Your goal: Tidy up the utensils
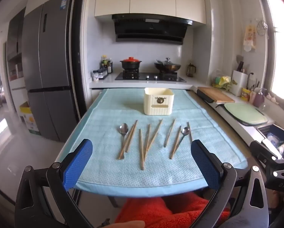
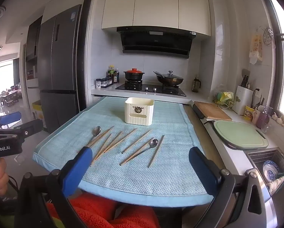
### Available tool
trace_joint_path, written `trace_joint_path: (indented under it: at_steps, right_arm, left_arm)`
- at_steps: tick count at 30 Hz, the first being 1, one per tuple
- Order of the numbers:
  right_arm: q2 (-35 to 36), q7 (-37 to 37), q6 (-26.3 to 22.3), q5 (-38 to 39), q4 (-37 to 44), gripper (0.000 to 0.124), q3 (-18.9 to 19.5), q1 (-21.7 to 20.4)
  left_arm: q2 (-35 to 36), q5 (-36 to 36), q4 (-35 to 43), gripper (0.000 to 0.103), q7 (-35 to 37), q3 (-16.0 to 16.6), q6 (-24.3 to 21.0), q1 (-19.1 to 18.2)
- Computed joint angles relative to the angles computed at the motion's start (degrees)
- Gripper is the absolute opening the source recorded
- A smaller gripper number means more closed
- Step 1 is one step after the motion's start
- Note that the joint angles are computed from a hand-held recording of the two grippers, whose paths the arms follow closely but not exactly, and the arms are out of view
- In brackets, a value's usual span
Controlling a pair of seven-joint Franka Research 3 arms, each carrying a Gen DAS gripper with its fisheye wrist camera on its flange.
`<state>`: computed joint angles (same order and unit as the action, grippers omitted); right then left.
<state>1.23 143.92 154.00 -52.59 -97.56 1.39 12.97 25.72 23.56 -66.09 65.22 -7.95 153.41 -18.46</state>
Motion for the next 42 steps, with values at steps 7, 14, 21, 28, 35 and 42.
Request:
trace_joint_path:
  at_steps: [7,14,21,28,35,42]
  right_arm:
    - [0.0,-1.3,-0.2,2.0,0.2,0.103,0.0,0.0]
    - [-0.8,0.1,-0.1,0.5,-0.6,0.103,0.1,0.1]
    - [-0.2,1.4,0.7,-0.5,-0.5,0.103,-0.1,-0.3]
    - [-0.2,1.4,0.8,-0.3,-0.4,0.103,-0.1,-0.3]
    - [-0.3,1.8,0.7,-0.4,-0.2,0.103,0.0,-0.3]
    - [-0.1,1.6,0.7,-0.2,0.0,0.103,0.0,-0.3]
  left_arm:
    - [-0.3,-0.4,-0.9,0.103,-0.9,0.0,0.4,0.2]
    - [0.3,0.5,0.2,0.103,-1.3,0.4,0.3,-0.2]
    - [0.5,0.8,0.7,0.103,-1.4,0.5,0.0,-0.3]
    - [0.8,1.0,1.1,0.103,-1.0,0.5,0.0,-0.2]
    - [0.8,1.3,1.3,0.103,-1.1,0.7,-0.2,-0.4]
    - [1.1,1.3,1.8,0.103,-1.1,0.8,-0.4,-0.5]
